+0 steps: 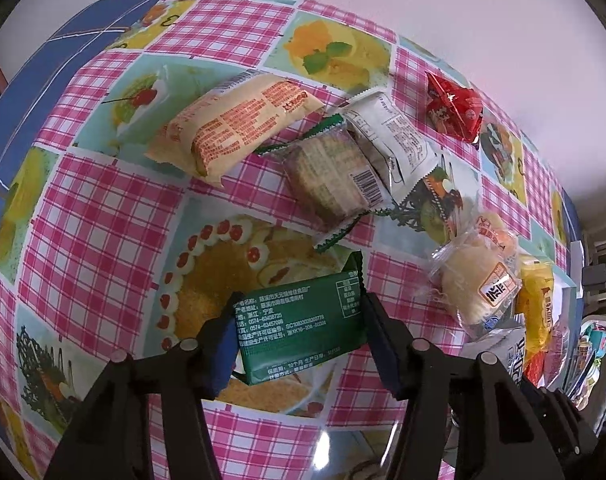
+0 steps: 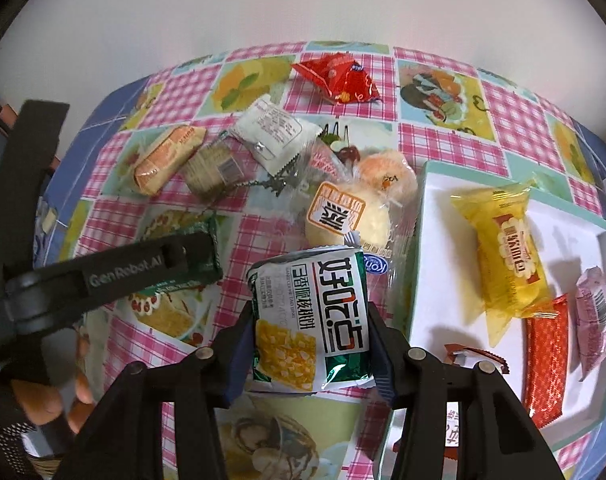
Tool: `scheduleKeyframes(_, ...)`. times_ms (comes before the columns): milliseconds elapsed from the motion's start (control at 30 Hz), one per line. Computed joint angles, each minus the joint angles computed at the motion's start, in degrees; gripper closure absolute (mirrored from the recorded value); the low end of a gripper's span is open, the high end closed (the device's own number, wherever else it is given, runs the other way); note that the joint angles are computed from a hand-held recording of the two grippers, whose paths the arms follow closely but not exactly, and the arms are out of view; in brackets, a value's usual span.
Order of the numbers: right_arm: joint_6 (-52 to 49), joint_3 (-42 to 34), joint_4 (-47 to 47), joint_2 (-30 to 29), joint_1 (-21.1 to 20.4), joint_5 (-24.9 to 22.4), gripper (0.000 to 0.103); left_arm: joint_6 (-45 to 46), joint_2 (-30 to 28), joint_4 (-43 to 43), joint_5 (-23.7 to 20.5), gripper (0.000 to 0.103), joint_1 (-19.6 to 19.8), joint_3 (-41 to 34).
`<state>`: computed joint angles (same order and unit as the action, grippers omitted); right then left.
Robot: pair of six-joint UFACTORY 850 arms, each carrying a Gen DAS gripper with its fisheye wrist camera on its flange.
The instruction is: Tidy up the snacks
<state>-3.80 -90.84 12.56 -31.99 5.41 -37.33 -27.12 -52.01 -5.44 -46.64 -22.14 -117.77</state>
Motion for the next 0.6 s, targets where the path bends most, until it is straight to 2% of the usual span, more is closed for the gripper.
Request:
scheduleKeyframes(267, 1.46, 0.40, 1.45, 1.64, -1.91, 0.60, 0.050, 0.18, 3.16, 0.43, 2.22, 0.043, -0.83, 1.60)
scheduleKeyframes(467, 5.55, 1.81, 0.95, 3.35, -5.16, 0.94, 0.050, 1.20, 4.88, 2.19, 3.25, 0.043, -2.41, 1.22)
scheduleKeyframes(600, 11.85, 3.18, -3.07, 4.38, -7.69, 1.21, 0.050, 3.26, 4.21, 2.20, 2.89, 0.043, -3.90, -0.96)
